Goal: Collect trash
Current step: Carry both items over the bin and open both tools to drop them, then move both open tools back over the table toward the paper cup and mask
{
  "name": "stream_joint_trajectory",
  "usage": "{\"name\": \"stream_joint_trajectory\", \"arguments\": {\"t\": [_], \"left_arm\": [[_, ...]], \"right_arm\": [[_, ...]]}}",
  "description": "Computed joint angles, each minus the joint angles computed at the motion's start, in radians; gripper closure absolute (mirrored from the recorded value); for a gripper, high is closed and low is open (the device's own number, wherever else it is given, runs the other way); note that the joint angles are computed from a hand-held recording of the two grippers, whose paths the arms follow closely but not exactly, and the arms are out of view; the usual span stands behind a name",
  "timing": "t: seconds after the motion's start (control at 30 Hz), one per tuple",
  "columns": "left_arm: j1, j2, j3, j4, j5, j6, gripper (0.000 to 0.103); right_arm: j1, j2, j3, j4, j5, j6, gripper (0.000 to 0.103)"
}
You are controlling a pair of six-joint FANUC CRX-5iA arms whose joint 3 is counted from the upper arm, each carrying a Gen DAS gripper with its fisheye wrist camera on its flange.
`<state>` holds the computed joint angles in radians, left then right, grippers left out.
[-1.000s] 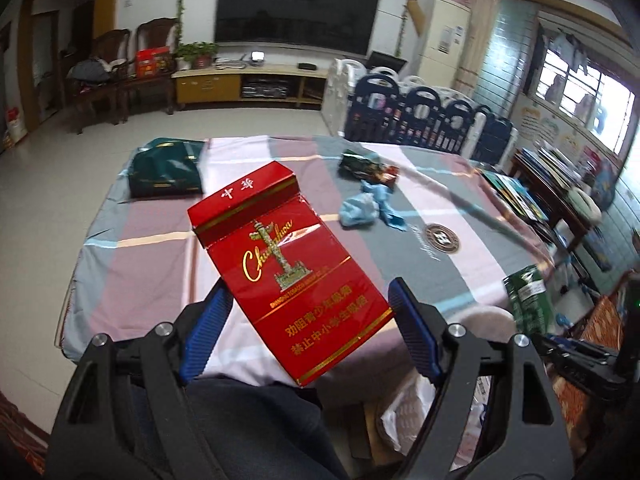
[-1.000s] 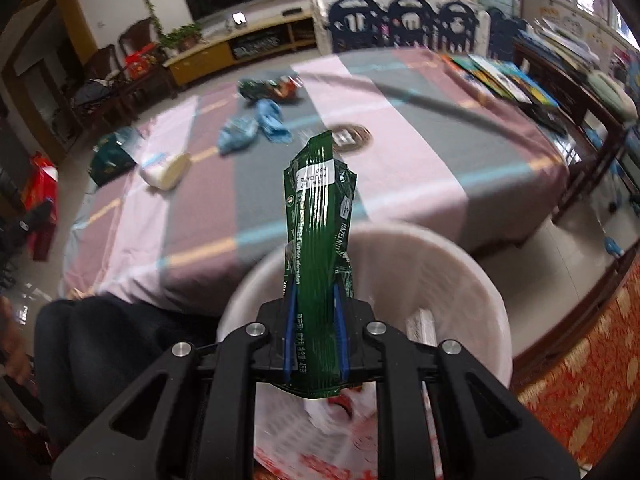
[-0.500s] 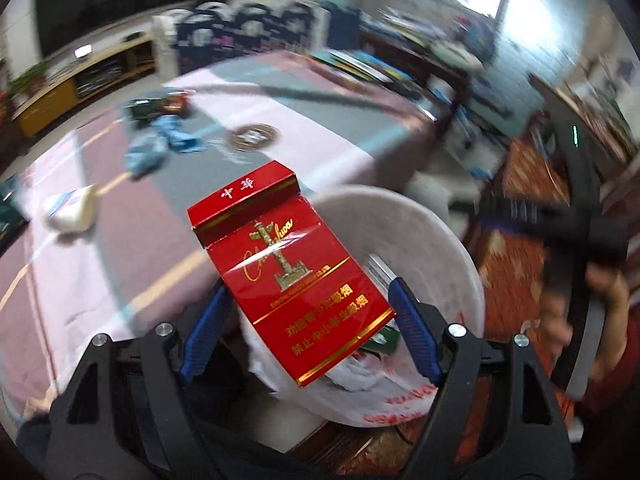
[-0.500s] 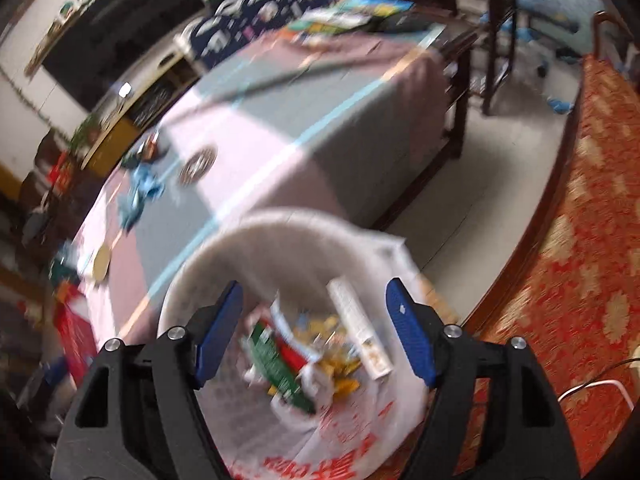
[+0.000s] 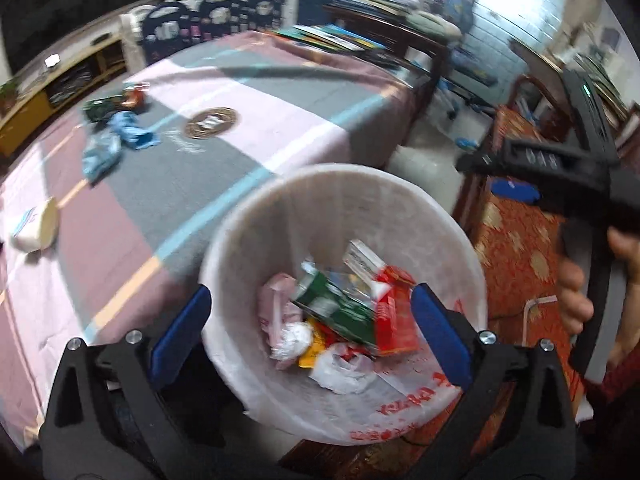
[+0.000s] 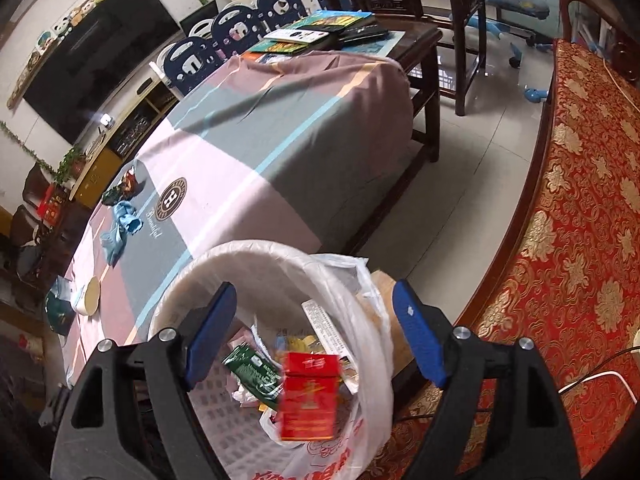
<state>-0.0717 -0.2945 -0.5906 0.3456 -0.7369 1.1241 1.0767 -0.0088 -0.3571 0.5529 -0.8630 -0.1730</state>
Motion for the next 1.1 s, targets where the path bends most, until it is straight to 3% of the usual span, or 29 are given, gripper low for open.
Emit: {"name": "stream_joint_trajectory", "arguments": {"t": [0.17, 0.27, 0.57, 0.8, 0.9, 1.1], "left_arm": [[-0.017, -0.035, 0.072, -0.255, 0.010, 0.274, 0.004], [-0.009, -0.046, 0.092, -0.314, -0.003, 0.336, 0.004], [0.060, -0.052, 0.081, -0.298, -0.003, 0.359, 0.004], [0.086, -0.069, 0.092, -0.383, -0.015, 0.476, 0.004], [0.127, -0.084, 0.081, -0.387, -0.014, 0.501, 0.004], [0.277, -0.152, -0.004, -0.285, 0.025, 0.471, 0.004]], "right_arm": [[0.014, 0.022, 0.025, -0.004, 0.012, 0.036, 0.024], [0.021, 0.035, 0.042, -0.007, 0.013, 0.061, 0.024], [0.030, 0.082, 0.102, -0.070, 0.018, 0.155, 0.024], [0.043, 0.136, 0.161, -0.093, 0.001, 0.233, 0.024], [0.043, 0.165, 0.200, -0.129, -0.001, 0.284, 0.024], [0.065, 0.230, 0.291, -0.125, -0.031, 0.345, 0.024]]}}
